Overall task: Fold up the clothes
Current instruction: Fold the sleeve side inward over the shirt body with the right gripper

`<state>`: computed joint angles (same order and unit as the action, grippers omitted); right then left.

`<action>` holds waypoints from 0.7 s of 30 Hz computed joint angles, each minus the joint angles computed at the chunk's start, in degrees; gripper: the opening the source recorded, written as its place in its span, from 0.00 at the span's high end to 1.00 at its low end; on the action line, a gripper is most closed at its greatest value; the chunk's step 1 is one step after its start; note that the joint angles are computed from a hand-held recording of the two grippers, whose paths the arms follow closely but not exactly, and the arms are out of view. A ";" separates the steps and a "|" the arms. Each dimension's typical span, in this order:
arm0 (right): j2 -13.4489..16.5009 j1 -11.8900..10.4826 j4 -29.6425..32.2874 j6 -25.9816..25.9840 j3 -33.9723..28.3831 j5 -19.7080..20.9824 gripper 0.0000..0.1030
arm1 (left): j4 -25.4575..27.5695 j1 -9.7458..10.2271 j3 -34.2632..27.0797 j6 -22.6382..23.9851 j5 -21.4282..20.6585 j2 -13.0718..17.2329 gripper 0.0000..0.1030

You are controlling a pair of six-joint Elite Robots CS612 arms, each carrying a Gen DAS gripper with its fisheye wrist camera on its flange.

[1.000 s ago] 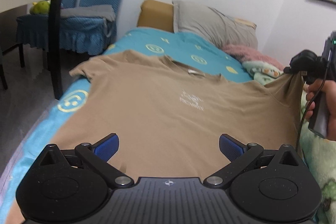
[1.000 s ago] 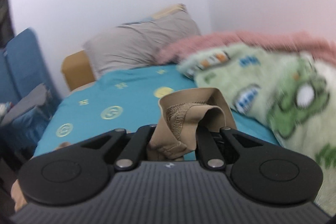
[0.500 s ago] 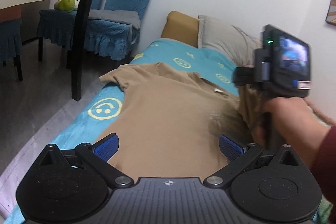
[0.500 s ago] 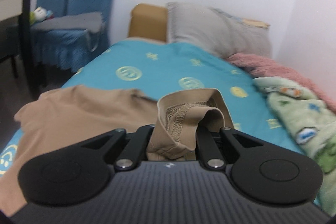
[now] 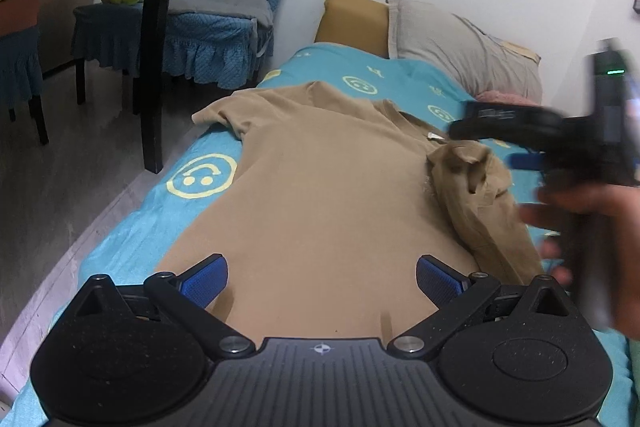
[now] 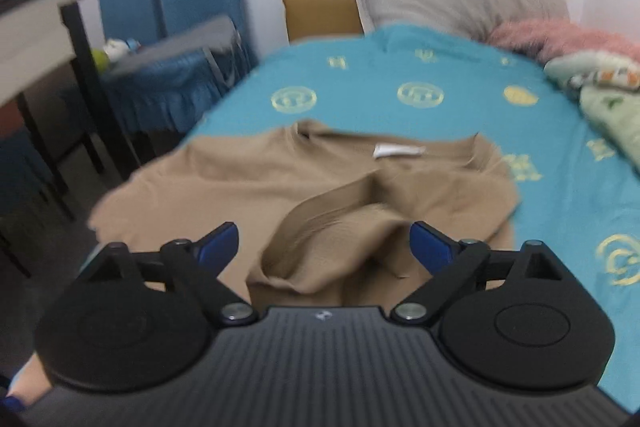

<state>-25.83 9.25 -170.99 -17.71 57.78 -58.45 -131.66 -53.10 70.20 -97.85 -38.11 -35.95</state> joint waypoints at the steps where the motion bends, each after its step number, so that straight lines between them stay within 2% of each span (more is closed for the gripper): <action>1: -1.38 -0.53 -1.51 -0.30 2.12 0.46 0.09 | 0.40 -0.21 -0.29 0.41 0.79 0.11 0.01; 7: -11.33 -6.10 -13.06 5.68 18.40 7.50 0.09 | 2.94 -1.55 -2.54 2.78 3.98 0.75 0.01; 12: -18.75 -11.57 -19.95 11.31 31.80 12.30 0.09 | -2.07 -2.94 -2.98 8.39 4.25 0.90 0.01; 14: -20.13 -13.70 -23.40 14.82 35.67 14.61 0.09 | -3.47 -3.43 -3.89 11.68 3.28 1.34 0.01; 17: -21.38 -16.16 -26.75 18.60 40.17 15.97 0.09 | -6.88 -3.93 -5.21 16.82 0.38 2.09 0.02; 21: -21.95 -17.81 -28.04 20.81 42.49 15.07 0.09 | -10.72 -4.56 -7.09 21.68 -4.35 3.30 0.04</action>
